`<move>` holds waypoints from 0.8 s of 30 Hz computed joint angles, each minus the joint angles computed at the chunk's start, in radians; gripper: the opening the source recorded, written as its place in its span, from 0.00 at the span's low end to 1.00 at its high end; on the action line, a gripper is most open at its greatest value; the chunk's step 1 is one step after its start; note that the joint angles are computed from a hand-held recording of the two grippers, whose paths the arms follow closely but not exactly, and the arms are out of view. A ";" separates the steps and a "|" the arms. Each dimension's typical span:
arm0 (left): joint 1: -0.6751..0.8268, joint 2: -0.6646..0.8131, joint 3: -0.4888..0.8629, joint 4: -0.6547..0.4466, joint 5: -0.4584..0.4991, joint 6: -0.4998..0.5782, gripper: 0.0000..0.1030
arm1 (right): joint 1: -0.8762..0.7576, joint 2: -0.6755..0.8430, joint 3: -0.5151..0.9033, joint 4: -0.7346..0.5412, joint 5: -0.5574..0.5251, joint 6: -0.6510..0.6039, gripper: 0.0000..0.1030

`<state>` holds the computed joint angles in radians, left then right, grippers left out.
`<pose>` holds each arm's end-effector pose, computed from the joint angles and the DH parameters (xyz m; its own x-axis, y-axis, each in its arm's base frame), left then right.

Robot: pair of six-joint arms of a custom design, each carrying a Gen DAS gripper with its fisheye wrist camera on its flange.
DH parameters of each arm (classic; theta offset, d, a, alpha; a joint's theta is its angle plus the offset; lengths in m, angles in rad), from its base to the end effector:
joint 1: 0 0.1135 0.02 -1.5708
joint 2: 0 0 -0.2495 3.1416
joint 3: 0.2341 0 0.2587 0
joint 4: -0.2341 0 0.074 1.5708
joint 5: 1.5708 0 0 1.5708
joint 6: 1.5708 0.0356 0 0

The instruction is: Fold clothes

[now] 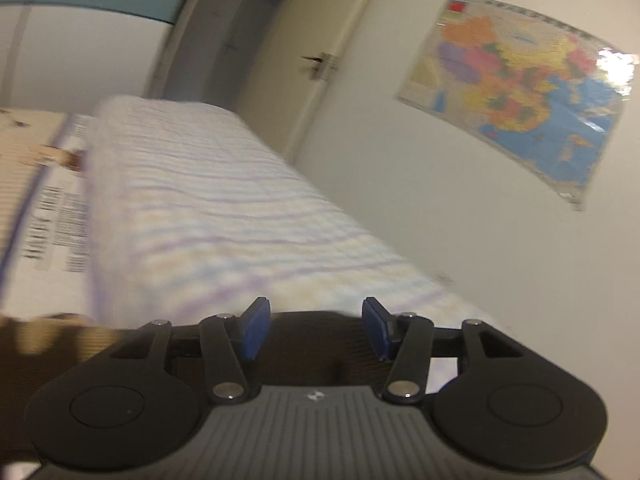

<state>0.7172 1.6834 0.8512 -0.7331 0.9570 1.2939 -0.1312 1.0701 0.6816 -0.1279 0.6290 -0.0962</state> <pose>0.2168 0.1505 0.1212 -0.5669 0.2407 -0.7878 0.6224 0.7517 -0.2182 0.2404 -0.0528 0.2418 -0.5461 -0.0063 -0.8377 0.5632 0.7375 -0.3727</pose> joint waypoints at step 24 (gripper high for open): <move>-0.033 -0.064 -0.023 0.138 -0.043 -0.135 0.75 | 0.758 0.166 -0.109 -0.147 -0.064 0.641 0.56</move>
<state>0.6840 1.6196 0.8282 -0.5955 0.9145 1.1587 0.6265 1.2360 0.5724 -0.2750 0.5646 0.5447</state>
